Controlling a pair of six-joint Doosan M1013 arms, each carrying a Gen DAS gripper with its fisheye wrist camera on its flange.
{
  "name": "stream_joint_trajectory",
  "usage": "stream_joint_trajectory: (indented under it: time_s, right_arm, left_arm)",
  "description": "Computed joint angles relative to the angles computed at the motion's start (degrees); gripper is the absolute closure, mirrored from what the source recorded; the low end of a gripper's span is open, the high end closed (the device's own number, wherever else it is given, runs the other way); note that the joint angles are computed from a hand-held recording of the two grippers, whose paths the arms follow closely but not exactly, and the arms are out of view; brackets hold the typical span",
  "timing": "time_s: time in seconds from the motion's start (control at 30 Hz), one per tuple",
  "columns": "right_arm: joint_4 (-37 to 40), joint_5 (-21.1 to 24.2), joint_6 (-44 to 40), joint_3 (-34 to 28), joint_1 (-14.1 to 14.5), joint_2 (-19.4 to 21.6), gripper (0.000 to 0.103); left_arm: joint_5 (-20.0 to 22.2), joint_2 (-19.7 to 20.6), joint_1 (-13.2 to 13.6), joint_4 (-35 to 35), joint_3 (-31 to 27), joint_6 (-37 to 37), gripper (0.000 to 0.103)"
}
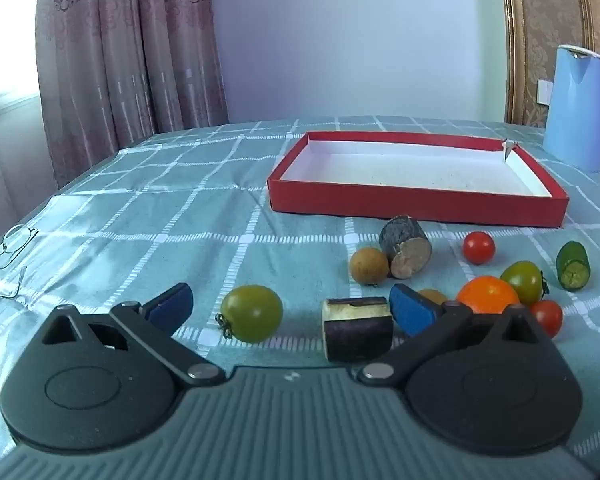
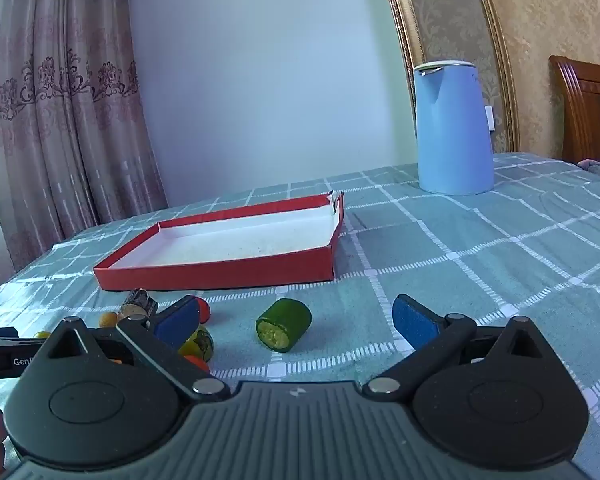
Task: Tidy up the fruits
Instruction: 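Move the right tool toward the green cucumber slice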
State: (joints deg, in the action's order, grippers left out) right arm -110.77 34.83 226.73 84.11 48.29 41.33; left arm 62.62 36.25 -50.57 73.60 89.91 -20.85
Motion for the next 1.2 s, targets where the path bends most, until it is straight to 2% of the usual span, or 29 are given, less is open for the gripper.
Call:
stream_joint_trajectory:
  time_s: [0.03,0.07,0.27,0.4,0.57,0.67,0.77,0.83,0.93,1.0,1.07,1.2]
  right_arm:
    - [-0.6,0.0,0.6,-0.2,-0.1,0.2,0.000]
    - [-4.2,2.0,3.8,0.2,0.1,0.5,0.000]
    - [-6.4,2.4,6.9,1.8,0.0,-0.6,0.000]
    - [-10.1,2.6,12.7,2.3,-0.4,-0.3,0.000]
    - [-12.2,1.1,15.9,2.8,-0.6,-0.6,0.000]
    - [-11.0,1.2,14.6,2.5,-0.6,-0.6,0.000]
    - [-10.3,1.5,13.6,2.1,-0.6,-0.5,0.000]
    - [-9.3,1.2,12.4,1.7,-0.7,-0.2,0.000]
    - [-8.7,0.5,12.3,1.6,-0.8,-0.2,0.000]
    - [-8.7,0.6,12.6,1.7,-0.8,-0.3,0.000]
    - [-8.7,0.8,12.3,1.7,-0.8,-0.3,0.000]
    - [-9.1,1.6,11.7,1.8,-0.5,-0.3,0.000]
  left_arm:
    - [0.0,0.1,0.0,-0.2,-0.1,0.0,0.000]
    - [0.1,0.2,-0.1,-0.4,-0.4,0.0,0.000]
    - [-1.6,-1.0,0.1,-0.2,1.0,-2.6,0.000]
    - [-1.0,-2.6,-0.3,2.9,4.2,-9.2,0.000]
    - [4.3,-2.6,-0.4,3.0,4.3,-11.1,0.000]
    - [11.4,-1.8,-0.9,4.3,3.6,-13.1,0.000]
    - [15.5,-0.8,-1.3,6.0,3.3,-15.4,0.000]
    - [14.6,-1.2,-1.4,7.3,4.4,-17.5,0.000]
    - [16.0,-1.4,-2.0,8.9,5.6,-22.1,0.000]
    - [13.0,-2.3,-1.7,10.3,7.0,-24.4,0.000]
    - [11.2,-2.8,-1.5,9.6,7.4,-25.0,0.000]
    - [10.4,-2.7,-1.2,8.3,6.9,-23.5,0.000]
